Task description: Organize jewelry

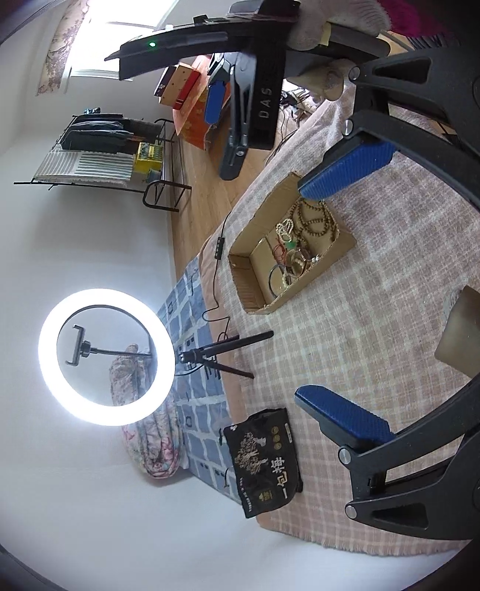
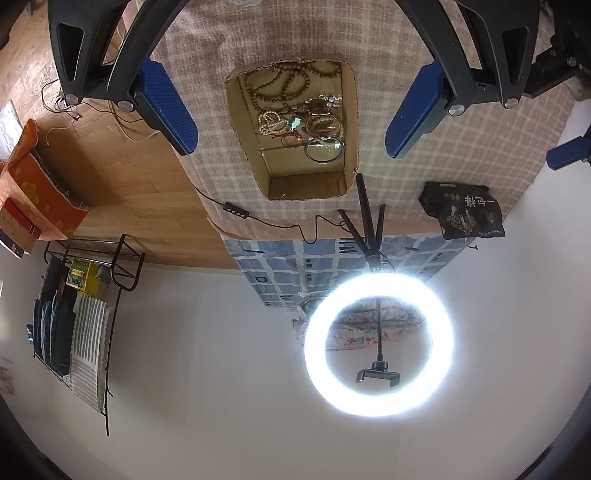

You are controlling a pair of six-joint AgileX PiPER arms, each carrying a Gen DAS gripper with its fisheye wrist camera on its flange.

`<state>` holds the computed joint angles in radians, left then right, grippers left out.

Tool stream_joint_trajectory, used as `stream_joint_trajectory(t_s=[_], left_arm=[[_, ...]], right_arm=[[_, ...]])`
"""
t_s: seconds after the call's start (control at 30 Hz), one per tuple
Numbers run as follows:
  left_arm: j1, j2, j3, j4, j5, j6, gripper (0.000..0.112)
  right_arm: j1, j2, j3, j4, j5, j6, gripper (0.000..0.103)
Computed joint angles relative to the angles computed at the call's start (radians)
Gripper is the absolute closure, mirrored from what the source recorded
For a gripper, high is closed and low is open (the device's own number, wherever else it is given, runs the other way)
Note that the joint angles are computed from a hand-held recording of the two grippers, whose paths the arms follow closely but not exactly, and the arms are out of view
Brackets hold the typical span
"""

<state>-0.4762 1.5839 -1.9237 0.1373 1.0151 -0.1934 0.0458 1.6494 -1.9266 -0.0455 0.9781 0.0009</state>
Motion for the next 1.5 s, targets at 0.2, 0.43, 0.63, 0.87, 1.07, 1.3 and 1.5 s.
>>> stream_joint_trajectory(t_s=[0.2, 0.43, 0.63, 0.87, 1.07, 1.3, 1.5], left_arm=[[-0.03, 0.005, -0.011, 0.071, 0.007, -0.028, 0.01], [-0.051, 0.01, -0.01, 0.126, 0.011, -0.073, 0.009], [-0.047, 0.027, -0.032, 0.113, 0.029, -0.071, 0.009], [-0.05, 0.032, -0.037, 0.106, 0.034, -0.068, 0.009], [-0.048, 0.03, -0.033, 0.097, 0.034, -0.068, 0.009], [-0.048, 0.033, -0.039, 0.087, 0.038, -0.064, 0.009], [-0.047, 0.036, -0.048, 0.08, 0.04, -0.061, 0.009]], right_arm=[[-0.004, 0.013, 0.014, -0.014, 0.002, 0.003, 0.0], [-0.009, 0.012, 0.03, -0.024, -0.003, 0.004, 0.0], [-0.015, 0.011, 0.027, -0.029, -0.004, 0.008, 0.0], [-0.025, 0.014, 0.024, -0.005, 0.003, -0.005, 0.0], [-0.024, 0.013, 0.027, 0.0, 0.002, 0.003, 0.0], [-0.018, 0.015, 0.023, -0.004, 0.005, 0.005, 0.0], [-0.013, 0.017, 0.02, -0.011, 0.007, 0.012, 0.0]])
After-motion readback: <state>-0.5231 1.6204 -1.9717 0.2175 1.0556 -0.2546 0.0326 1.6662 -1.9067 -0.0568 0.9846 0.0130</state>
